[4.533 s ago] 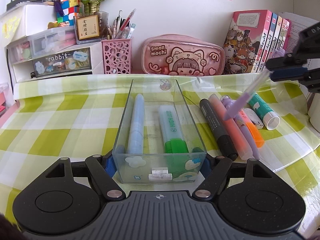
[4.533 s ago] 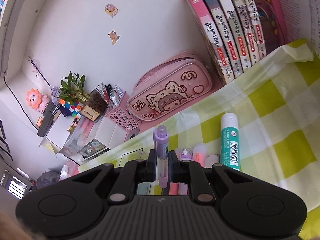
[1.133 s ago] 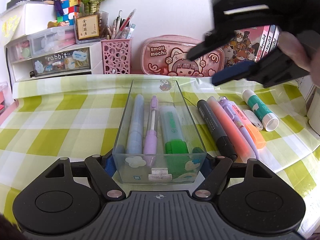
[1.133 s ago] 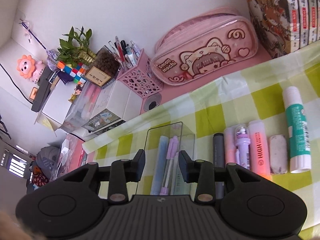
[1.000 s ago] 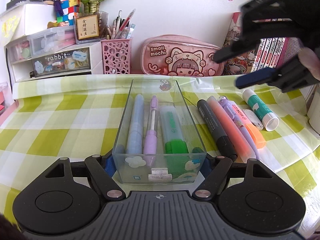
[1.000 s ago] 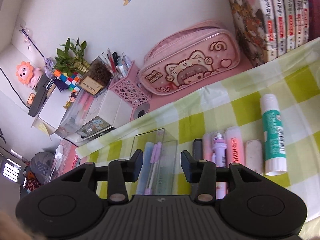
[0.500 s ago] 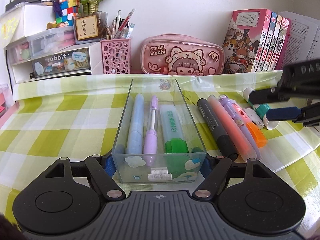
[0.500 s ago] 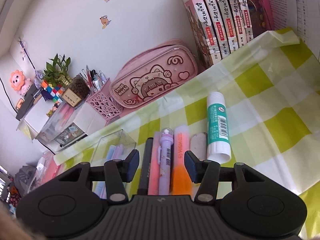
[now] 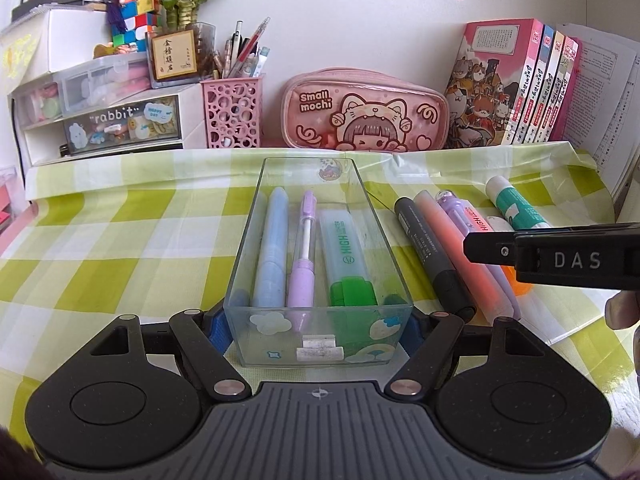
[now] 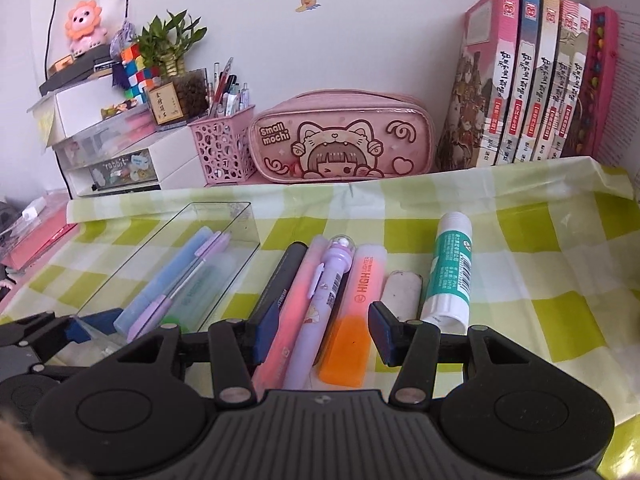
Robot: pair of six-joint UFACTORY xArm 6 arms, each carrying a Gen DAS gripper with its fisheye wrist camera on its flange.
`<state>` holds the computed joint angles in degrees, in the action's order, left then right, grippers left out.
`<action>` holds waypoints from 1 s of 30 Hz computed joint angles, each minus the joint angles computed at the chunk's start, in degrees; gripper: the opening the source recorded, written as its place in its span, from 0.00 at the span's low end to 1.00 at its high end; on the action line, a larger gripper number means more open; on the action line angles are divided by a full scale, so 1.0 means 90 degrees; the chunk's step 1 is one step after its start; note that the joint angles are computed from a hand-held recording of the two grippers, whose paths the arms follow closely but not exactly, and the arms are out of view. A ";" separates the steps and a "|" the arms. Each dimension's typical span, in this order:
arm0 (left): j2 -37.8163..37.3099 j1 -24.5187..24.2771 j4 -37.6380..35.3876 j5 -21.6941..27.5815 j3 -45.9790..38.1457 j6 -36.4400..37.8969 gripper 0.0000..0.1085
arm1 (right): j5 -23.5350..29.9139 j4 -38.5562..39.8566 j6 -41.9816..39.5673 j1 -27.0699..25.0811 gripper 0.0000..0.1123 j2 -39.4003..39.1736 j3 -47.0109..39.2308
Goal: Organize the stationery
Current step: 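Move the right gripper to the purple pen and grasp it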
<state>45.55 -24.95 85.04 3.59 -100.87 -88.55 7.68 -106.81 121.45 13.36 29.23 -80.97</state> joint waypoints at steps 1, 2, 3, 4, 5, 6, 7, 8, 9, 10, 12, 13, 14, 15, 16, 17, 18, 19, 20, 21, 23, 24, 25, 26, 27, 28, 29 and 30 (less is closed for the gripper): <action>0.0000 0.0000 0.0000 0.0000 0.0000 0.0000 0.69 | -0.0016 -0.0059 0.0053 -0.0012 0.47 0.0011 -0.0010; 0.0000 0.0000 0.0000 0.0000 0.0000 0.0000 0.69 | -0.0028 -0.0054 0.0047 -0.0029 0.47 0.0017 -0.0004; 0.0000 0.0000 0.0000 0.0000 0.0000 0.0000 0.69 | -0.0045 -0.0025 0.0014 -0.0050 0.47 0.0022 -0.0001; 0.0000 0.0000 0.0000 0.0000 0.0000 0.0000 0.69 | -0.0041 -0.0053 0.0057 -0.0065 0.47 0.0014 0.0011; 0.0000 0.0000 0.0000 0.0000 0.0000 0.0000 0.69 | -0.0016 -0.0039 0.0061 -0.0074 0.47 0.0001 0.0030; 0.0000 0.0000 0.0000 0.0000 0.0000 0.0000 0.69 | -0.0004 -0.0047 0.0073 -0.0086 0.47 -0.0009 0.0037; 0.0000 0.0000 0.0000 0.0000 0.0000 0.0000 0.69 | 0.0007 -0.0054 0.0079 -0.0095 0.46 -0.0023 0.0045; 0.0000 0.0000 0.0000 0.0000 0.0000 0.0000 0.69 | 0.0015 -0.0064 0.0081 -0.0099 0.43 -0.0036 0.0052; 0.0000 0.0000 0.0000 0.0000 0.0000 0.0000 0.69 | -0.0007 -0.0072 0.0072 -0.0102 0.42 -0.0036 0.0041; 0.0000 0.0000 0.0000 0.0000 0.0000 0.0000 0.69 | 0.0007 0.0016 -0.0048 -0.0091 0.41 -0.0029 0.0029; -0.0002 0.0001 0.0003 0.0000 0.0002 -0.0001 0.69 | 0.0076 0.0075 -0.0243 -0.0036 0.40 0.0000 -0.0011; -0.0002 0.0001 0.0003 0.0000 0.0002 -0.0001 0.69 | 0.0093 -0.0012 -0.0226 -0.0008 0.40 0.0018 -0.0048; -0.0002 0.0001 0.0003 0.0000 0.0002 -0.0001 0.69 | 0.0080 -0.0146 -0.0162 0.0013 0.40 0.0028 -0.0082; -0.0002 0.0001 0.0003 0.0000 0.0002 -0.0001 0.69 | 0.0015 -0.0309 -0.0065 0.0022 0.40 0.0039 -0.0125; -0.0002 0.0001 0.0003 0.0000 0.0002 -0.0001 0.69 | -0.0090 -0.0499 0.0076 0.0016 0.40 0.0053 -0.0175; -0.0002 0.0001 0.0003 0.0000 0.0002 -0.0001 0.69 | -0.0188 -0.0687 0.0241 0.0009 0.40 0.0068 -0.0229; -0.0002 0.0001 0.0003 0.0000 0.0002 -0.0001 0.69 | -0.0314 -0.0964 0.0536 -0.0007 0.40 0.0090 -0.0306; -0.0002 0.0001 0.0003 0.0000 0.0002 -0.0001 0.69 | -0.0514 -0.1253 0.0891 -0.0044 0.40 0.0141 -0.0425; -0.0002 0.0001 0.0003 0.0000 0.0002 -0.0001 0.69 | -0.0745 -0.1491 0.1244 -0.0088 0.38 0.0208 -0.0558; -0.0002 0.0001 0.0003 0.0000 0.0002 -0.0001 0.69 | -0.0864 -0.1739 0.1603 -0.0101 0.37 0.0249 -0.0647; -0.0002 0.0001 0.0003 0.0000 0.0002 -0.0001 0.69 | -0.0910 -0.1788 0.1760 -0.0112 0.37 0.0282 -0.0700; -0.0002 0.0001 0.0003 0.0000 0.0002 -0.0001 0.69 | -0.0927 -0.1649 0.1666 -0.0127 0.37 0.0286 -0.0695; -0.0002 0.0001 0.0003 0.0000 0.0002 -0.0001 0.69 | -0.0946 -0.1396 0.1457 -0.0153 0.37 0.0299 -0.0687; -0.0002 0.0001 0.0003 0.0000 0.0002 -0.0001 0.69 | -0.0951 -0.0996 0.1109 -0.0192 0.37 0.0315 -0.0660; -0.0002 0.0001 0.0003 0.0000 0.0002 -0.0001 0.69 | -0.0942 -0.0545 0.0709 -0.0232 0.36 0.0332 -0.0615; -0.0002 0.0001 0.0003 0.0000 0.0002 -0.0001 0.69 | -0.0945 -0.0204 0.0428 -0.0266 0.35 0.0352 -0.0583; -0.0002 0.0001 0.0003 0.0000 0.0002 -0.0001 0.69 | -0.0959 -0.0005 0.0296 -0.0292 0.33 0.0386 -0.0583; -0.0002 0.0001 0.0003 0.0000 0.0002 -0.0001 0.69 | -0.0998 0.0117 0.0232 -0.0320 0.33 0.0425 -0.0599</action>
<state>45.54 -24.94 85.07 3.59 -100.85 -88.57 -1.30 -105.77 123.54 10.47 33.06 -86.36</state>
